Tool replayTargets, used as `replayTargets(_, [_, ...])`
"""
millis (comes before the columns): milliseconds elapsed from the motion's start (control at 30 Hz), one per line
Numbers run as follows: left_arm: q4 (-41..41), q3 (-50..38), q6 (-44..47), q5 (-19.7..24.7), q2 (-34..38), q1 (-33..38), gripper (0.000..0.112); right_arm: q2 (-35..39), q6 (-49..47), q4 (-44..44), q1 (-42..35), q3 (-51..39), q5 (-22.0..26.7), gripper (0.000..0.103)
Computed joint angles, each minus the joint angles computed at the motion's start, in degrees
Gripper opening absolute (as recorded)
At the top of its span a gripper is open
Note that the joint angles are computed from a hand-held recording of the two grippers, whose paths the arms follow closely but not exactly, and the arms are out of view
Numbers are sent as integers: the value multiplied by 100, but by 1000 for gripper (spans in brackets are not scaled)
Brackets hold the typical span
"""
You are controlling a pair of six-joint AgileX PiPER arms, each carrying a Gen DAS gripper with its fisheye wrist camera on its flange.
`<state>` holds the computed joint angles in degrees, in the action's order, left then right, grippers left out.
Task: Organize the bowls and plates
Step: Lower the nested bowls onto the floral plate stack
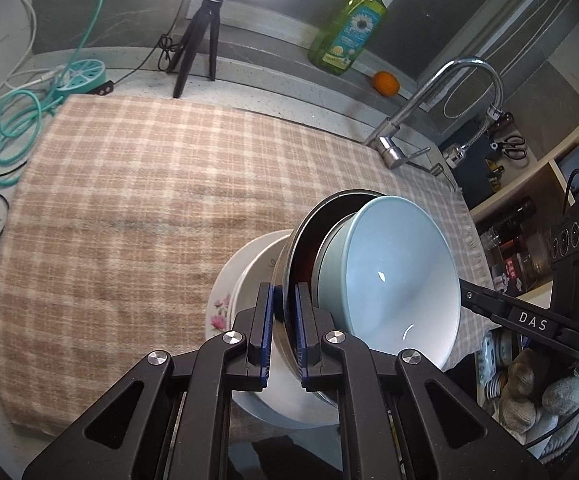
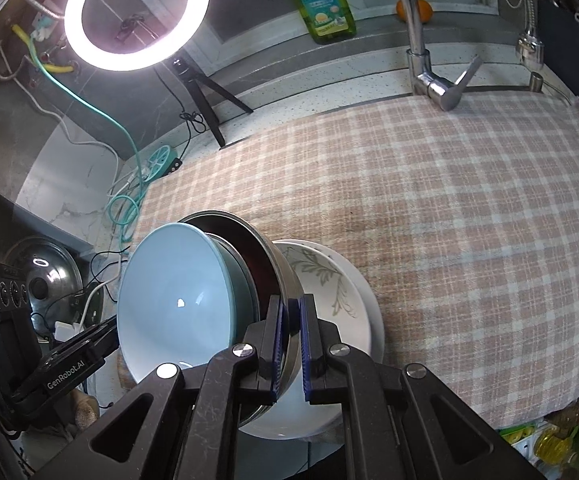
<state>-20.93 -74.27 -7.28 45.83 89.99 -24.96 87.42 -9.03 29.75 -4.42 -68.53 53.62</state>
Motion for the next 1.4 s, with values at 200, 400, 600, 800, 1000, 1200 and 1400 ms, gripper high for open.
replayTargets(200, [3, -19, -11, 26, 83, -58, 8, 8, -77, 61, -105, 160, -26, 7])
replayTargets(400, [-57, -24, 39, 83, 134, -33, 8, 26, -122, 119, -147, 255, -54, 7])
replayTargets(600, [-65, -67, 58, 126, 226, -49, 8, 42, -102, 127, -169, 329, -66, 7])
replayTargets(800, [-106, -153, 145, 190, 330, -55, 8, 31, -107, 136, -231, 404, -72, 7])
replayTargets(1000, [-139, -162, 191, 197, 383, -51, 8, 33, -132, 178, -287, 466, -70, 7])
replayTargets(1200, [-159, -129, 211, 184, 401, -28, 8, 57, -116, 202, -262, 503, -84, 7])
replayTargets(1400, [-213, -110, 254, 173, 397, 19, 8, 98, -112, 204, -236, 457, -69, 7])
